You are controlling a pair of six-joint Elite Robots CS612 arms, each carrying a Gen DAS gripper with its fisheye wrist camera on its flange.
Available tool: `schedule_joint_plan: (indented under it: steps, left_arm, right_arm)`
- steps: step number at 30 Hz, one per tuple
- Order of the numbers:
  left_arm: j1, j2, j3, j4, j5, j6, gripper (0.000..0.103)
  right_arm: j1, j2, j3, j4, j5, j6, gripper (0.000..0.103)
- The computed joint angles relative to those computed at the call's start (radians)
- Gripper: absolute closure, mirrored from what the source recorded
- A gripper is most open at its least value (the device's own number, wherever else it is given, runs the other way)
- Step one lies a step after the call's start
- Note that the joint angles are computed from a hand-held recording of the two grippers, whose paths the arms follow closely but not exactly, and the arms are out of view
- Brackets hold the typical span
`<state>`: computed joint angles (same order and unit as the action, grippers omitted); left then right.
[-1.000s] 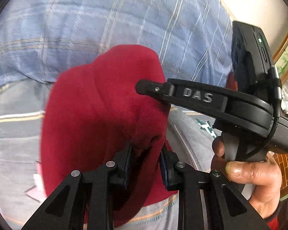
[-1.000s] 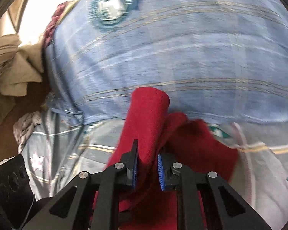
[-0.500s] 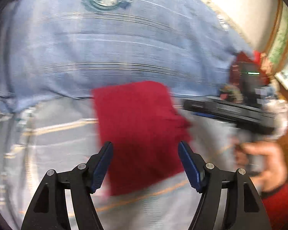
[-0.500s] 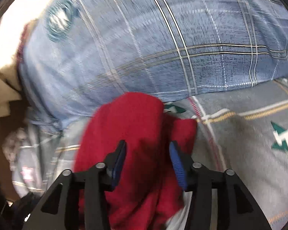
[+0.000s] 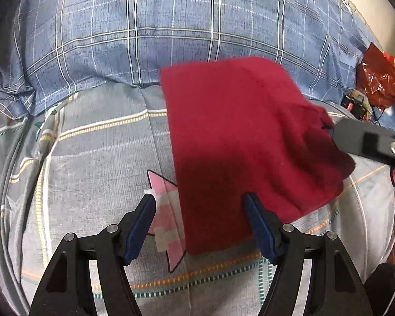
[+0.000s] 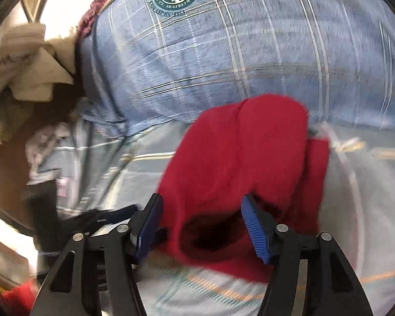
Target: Fold small clothes
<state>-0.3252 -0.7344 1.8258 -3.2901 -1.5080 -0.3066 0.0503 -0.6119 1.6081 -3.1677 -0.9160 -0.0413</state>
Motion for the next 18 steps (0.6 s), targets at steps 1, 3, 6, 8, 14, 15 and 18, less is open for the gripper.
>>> schedule_joint_plan:
  steps: [1,3,6,8,14,15,18]
  left_arm:
    - [0.0,0.002,-0.002,-0.001,0.001,-0.001,0.032]
    - [-0.001,0.001,0.009,-0.012,-0.002,-0.002,0.032]
    - [0.005,0.001,0.021,-0.031,-0.018,0.0,0.032]
    - [0.008,0.001,0.026,-0.036,-0.03,0.004,0.032]
    - [-0.003,-0.021,0.061,-0.12,0.008,0.005,0.034]
    - [-0.003,-0.024,0.062,-0.135,0.011,0.004,0.034]
    - [-0.006,-0.025,0.053,-0.145,0.026,0.006,0.034]
  right_arm:
    - [-0.002,0.0,0.006,-0.002,0.014,-0.005,0.04]
    - [0.007,-0.001,0.008,0.001,-0.029,-0.057,0.05]
    - [0.007,0.017,-0.005,0.026,-0.079,-0.045,0.096]
    - [-0.008,0.028,0.019,-0.002,-0.101,0.013,0.097]
    - [-0.036,0.018,0.084,-0.086,-0.055,0.041,0.095]
    - [-0.036,0.011,0.091,-0.108,-0.065,0.049,0.088]
    - [-0.033,-0.008,0.102,-0.21,-0.114,0.092,0.062]
